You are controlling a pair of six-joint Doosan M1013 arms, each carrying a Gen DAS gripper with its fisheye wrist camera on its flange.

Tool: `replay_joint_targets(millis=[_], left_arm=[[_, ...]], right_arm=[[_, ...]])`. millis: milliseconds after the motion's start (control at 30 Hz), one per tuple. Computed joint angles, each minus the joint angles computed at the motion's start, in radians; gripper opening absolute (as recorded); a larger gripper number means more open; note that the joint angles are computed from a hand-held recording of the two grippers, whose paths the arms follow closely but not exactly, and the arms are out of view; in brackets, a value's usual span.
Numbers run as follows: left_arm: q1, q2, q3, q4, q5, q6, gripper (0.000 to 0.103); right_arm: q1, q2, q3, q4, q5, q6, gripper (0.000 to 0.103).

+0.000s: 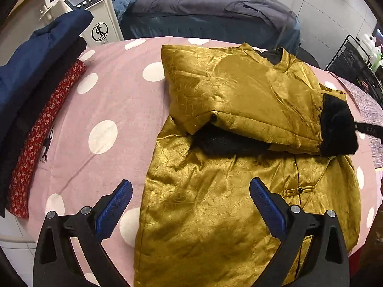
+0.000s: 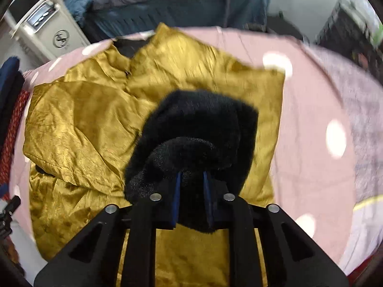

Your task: Fold large clothes

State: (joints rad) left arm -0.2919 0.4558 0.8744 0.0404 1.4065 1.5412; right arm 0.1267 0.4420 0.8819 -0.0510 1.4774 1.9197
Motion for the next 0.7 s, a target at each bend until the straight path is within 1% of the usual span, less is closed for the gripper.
replay_joint_targets(millis=[67,133,167,267,300,333,400,467,533,567,633,700], left_arm=[[-0.009,0.004,-0.003,0.009,0.007,-0.002,0.096],[-0.013,0.006,-0.002,0.015,0.010,0.002,0.097],[-0.014,0.006,0.000,0.020,0.011,0.003,0.097],[-0.018,0.012,-0.003,0.035,0.025,-0.003,0.097],[-0.018,0.015,-0.006,0.039,0.032,-0.006,0.097],[-0.019,0.017,-0.009,0.045,0.038,-0.010,0.096],[-0.017,0.017,-0.008,0.049,0.036,-0.016,0.097],[-0.015,0.021,-0.014,0.054,0.041,-0.020,0.097],[-0.014,0.030,-0.032,0.056,0.046,-0.020,0.096],[-0.014,0.033,-0.040,0.059,0.040,-0.021,0.097],[-0.014,0.042,-0.066,0.056,0.016,-0.024,0.097],[-0.011,0.059,-0.105,0.031,0.003,-0.023,0.096]], right_arm=[[0.022,0.000,-0.012,-0.108,-0.047,-0.047,0.016],[0.026,0.006,-0.021,-0.163,-0.067,-0.061,0.016],[0.023,0.012,-0.025,-0.167,-0.056,-0.067,0.016],[0.015,0.058,-0.049,-0.165,0.050,-0.109,0.017],[0.011,0.063,-0.045,-0.148,0.076,-0.114,0.017],[0.006,0.058,-0.030,-0.126,0.082,-0.105,0.021],[0.003,0.039,-0.011,-0.111,0.055,-0.071,0.032],[0.000,0.018,0.002,-0.115,0.015,-0.027,0.076],[-0.007,-0.015,0.025,-0.125,-0.054,0.035,0.077],[-0.008,-0.023,0.028,-0.135,-0.066,0.056,0.077],[-0.010,-0.026,0.016,-0.148,-0.071,0.081,0.077],[-0.015,-0.031,0.014,-0.109,-0.070,0.078,0.077]])
